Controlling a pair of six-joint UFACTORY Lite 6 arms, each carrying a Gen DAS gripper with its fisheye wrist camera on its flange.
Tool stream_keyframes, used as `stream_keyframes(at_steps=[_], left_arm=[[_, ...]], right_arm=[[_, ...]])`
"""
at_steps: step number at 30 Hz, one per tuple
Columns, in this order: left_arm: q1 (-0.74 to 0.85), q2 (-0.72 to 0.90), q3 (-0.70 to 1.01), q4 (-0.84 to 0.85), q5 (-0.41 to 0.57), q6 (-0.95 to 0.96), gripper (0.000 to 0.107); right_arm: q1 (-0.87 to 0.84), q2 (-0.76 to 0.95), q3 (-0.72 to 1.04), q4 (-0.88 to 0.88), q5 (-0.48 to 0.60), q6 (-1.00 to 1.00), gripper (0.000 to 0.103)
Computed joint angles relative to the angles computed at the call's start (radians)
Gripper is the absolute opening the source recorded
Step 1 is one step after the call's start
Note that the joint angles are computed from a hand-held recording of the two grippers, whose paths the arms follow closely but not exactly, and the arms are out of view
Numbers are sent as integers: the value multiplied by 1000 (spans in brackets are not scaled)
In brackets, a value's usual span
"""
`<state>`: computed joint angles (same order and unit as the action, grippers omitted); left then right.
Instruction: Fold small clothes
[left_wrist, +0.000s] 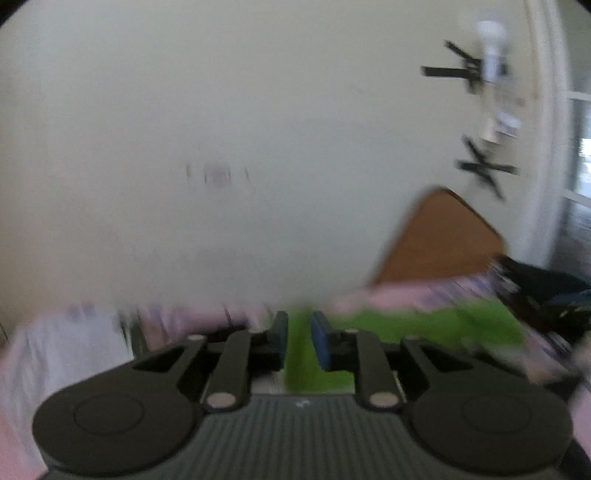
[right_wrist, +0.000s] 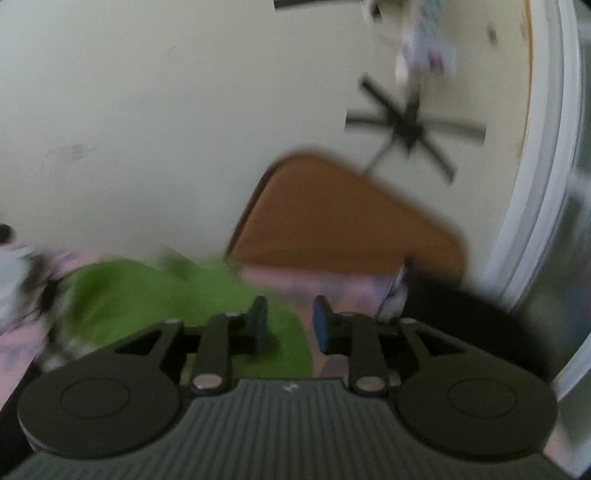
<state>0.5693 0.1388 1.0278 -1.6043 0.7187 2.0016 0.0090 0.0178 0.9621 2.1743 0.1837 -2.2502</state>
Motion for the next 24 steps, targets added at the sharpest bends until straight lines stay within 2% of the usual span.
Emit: stream_keyframes(at_steps=[3,5,8,10,12,13,14,15,16,17,19,21,23,24], left_arm=[[200,-78,-167,152,173,6,47],[274,-85,-193,273,209,-38,48],[335,-88,-248,399,220,-63,48],[365,-106,-288,471,214,-74,48],[417,-104,-310,525,226,-70,48],[429,-90,-309,551,228,-85,46],[431,-74,-304,577,229,-115,44],[439,-78,-315,566,236,-106,40],[418,-91,-315,571,221,-124,16],[406,-107,-321,585,206,-135,10],[438,-121,-301,621,264,-178,10],[527,-137,-262,657,391,-190,9],[639,-153,-214,703,525,-183,9],[680,-162,-203,718,562,-169,9]], right_arm=[[-172,-180,-291,-314,230,217,56],[-261,-348,-457,-458,309,299,69],[-270,-603,-648,-499,335,290,83],[-260,-664,-713,-538,359,305,83],[-175,-644,-730,-515,305,294,83],[-132,-653,-754,-470,253,267,82],[-103,-621,-755,-403,216,208,76],[-101,-590,-752,-378,207,191,65],[-121,-582,-766,-395,223,216,30],[-151,-574,-760,-447,245,282,20],[-200,-664,-787,-511,272,358,17],[-273,-821,-810,-677,332,541,15],[-399,-919,-797,-838,472,685,13],[-478,-969,-797,-912,562,739,12]])
